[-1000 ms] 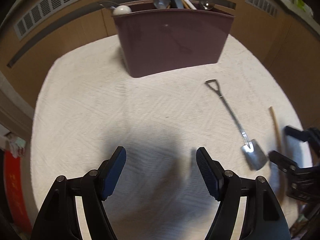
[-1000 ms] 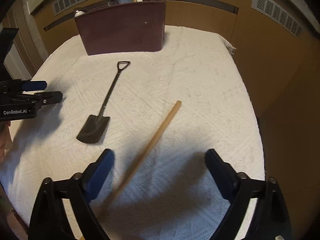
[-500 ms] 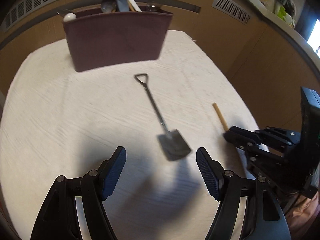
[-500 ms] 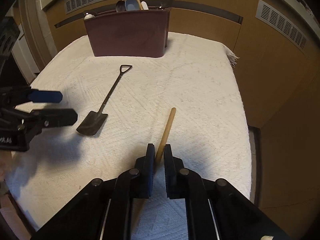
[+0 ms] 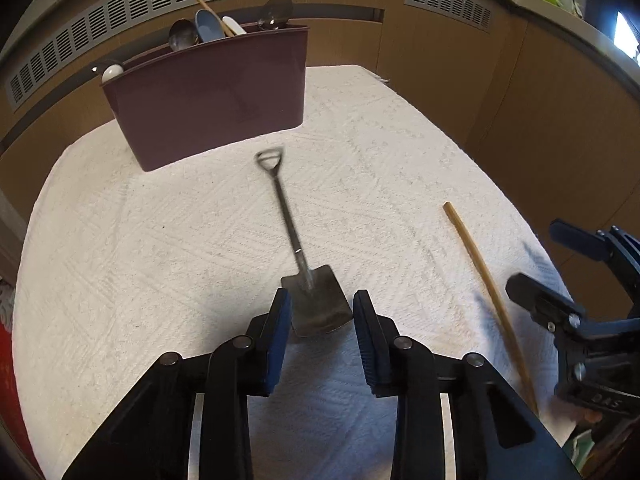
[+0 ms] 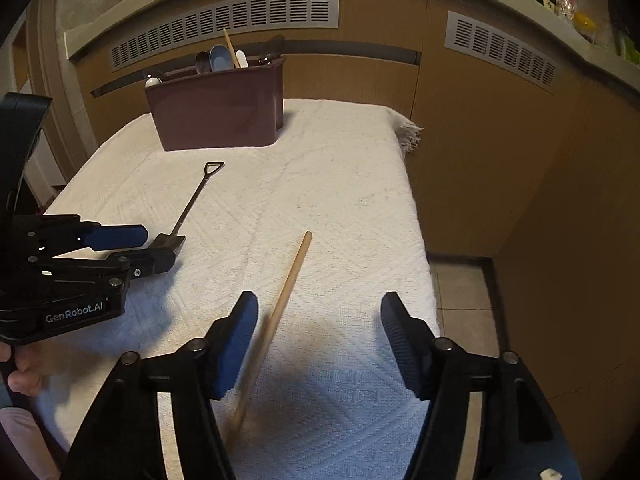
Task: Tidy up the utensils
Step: 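Lift the shovel spoon and chopstick upright and carry them over the caddy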
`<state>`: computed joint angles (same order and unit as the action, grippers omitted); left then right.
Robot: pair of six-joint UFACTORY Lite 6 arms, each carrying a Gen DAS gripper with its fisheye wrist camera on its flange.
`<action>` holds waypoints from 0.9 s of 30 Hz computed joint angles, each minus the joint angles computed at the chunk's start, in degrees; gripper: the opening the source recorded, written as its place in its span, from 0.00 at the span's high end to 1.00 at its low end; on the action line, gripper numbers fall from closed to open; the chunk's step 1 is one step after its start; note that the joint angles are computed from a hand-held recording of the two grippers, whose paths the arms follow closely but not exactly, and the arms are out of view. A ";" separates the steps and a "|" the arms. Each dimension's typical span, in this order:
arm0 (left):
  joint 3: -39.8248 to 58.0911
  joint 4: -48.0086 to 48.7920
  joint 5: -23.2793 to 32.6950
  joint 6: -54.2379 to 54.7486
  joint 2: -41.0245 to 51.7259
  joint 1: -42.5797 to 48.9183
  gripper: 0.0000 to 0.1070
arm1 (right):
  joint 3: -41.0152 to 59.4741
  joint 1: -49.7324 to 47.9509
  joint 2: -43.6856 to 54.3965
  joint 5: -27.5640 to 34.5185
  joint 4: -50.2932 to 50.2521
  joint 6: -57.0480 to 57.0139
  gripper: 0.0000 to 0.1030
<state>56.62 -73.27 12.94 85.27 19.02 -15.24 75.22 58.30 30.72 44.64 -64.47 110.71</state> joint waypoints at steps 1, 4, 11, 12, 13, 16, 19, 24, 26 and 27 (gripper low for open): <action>-0.91 -0.54 0.62 1.09 -1.05 0.84 0.74 | 0.90 0.37 0.64 0.63 0.30 -0.73 0.18; -3.54 -6.21 0.42 9.41 -3.51 3.77 0.74 | 3.97 0.47 2.81 0.25 1.94 -4.32 0.17; -3.53 -6.29 8.48 15.67 -2.77 14.10 0.73 | 9.87 -4.05 7.59 -6.41 10.27 -11.65 0.45; -2.70 -3.59 11.16 14.53 -2.02 15.11 0.73 | 10.43 -4.55 8.29 -6.71 10.80 -11.59 0.45; -2.22 -2.21 13.14 14.09 -1.55 15.46 0.73 | 10.73 -4.87 8.71 -7.07 10.98 -11.45 0.49; -0.41 -1.67 16.41 15.49 0.14 16.10 0.66 | 11.94 -4.17 9.60 -5.37 10.65 -11.55 0.89; 1.27 -2.60 14.68 18.31 1.45 14.05 0.62 | 11.91 -3.61 9.14 -5.35 11.43 -13.45 0.95; 3.97 -3.65 10.35 24.77 4.30 9.17 0.53 | 7.27 -2.86 5.26 -6.90 9.14 -9.45 0.95; 5.39 -4.39 9.95 25.01 6.25 8.17 0.53 | 6.09 -2.45 4.08 -6.74 7.95 -7.76 0.95; 5.83 -4.94 10.65 24.86 6.79 8.28 0.54 | 6.02 -2.35 3.81 -6.70 7.89 -7.67 0.95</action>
<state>62.45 -78.21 23.59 110.13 25.81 -6.95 81.24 55.95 34.53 37.94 -56.58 103.05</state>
